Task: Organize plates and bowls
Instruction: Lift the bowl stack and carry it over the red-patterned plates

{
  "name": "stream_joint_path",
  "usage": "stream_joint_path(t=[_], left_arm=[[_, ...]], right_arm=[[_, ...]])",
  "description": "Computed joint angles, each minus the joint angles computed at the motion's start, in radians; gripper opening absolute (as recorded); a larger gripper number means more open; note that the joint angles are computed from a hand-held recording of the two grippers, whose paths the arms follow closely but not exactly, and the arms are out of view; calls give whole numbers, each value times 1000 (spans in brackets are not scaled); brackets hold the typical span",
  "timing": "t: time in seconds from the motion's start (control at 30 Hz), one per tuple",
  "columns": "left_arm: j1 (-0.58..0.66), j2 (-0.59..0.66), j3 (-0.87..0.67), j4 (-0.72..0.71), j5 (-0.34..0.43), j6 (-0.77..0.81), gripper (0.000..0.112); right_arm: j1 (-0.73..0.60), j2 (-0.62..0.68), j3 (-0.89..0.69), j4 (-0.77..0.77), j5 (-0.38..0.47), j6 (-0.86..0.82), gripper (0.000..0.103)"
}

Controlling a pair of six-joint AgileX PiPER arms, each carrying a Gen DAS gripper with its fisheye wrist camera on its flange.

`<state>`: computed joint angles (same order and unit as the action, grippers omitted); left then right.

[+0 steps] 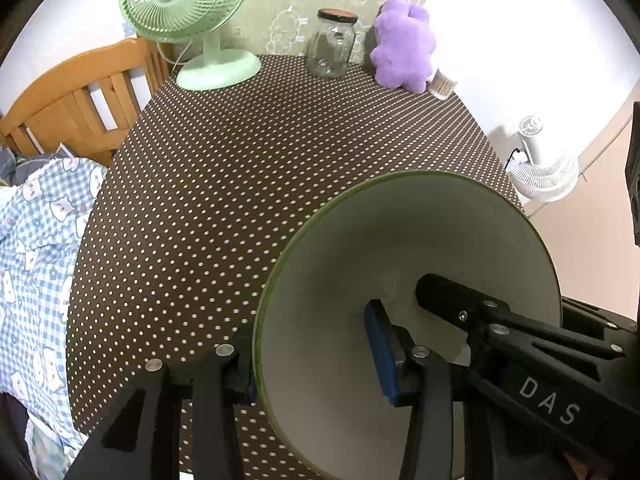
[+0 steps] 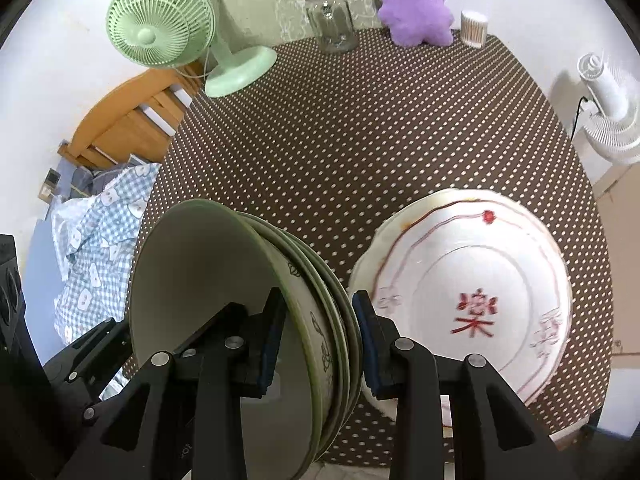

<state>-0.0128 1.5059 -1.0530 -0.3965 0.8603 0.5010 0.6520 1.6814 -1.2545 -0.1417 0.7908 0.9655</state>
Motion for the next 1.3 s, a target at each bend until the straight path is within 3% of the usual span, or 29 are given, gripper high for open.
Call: stream_joint_path(t=[0.67, 1.3], left_arm=[[-329, -44, 12, 170, -92, -396, 43], [-532, 126, -72, 269, -127, -689, 43]], right_arm=[[-222, -259, 244, 115, -33, -268, 37], [-468, -252, 334, 330, -27, -632, 37]])
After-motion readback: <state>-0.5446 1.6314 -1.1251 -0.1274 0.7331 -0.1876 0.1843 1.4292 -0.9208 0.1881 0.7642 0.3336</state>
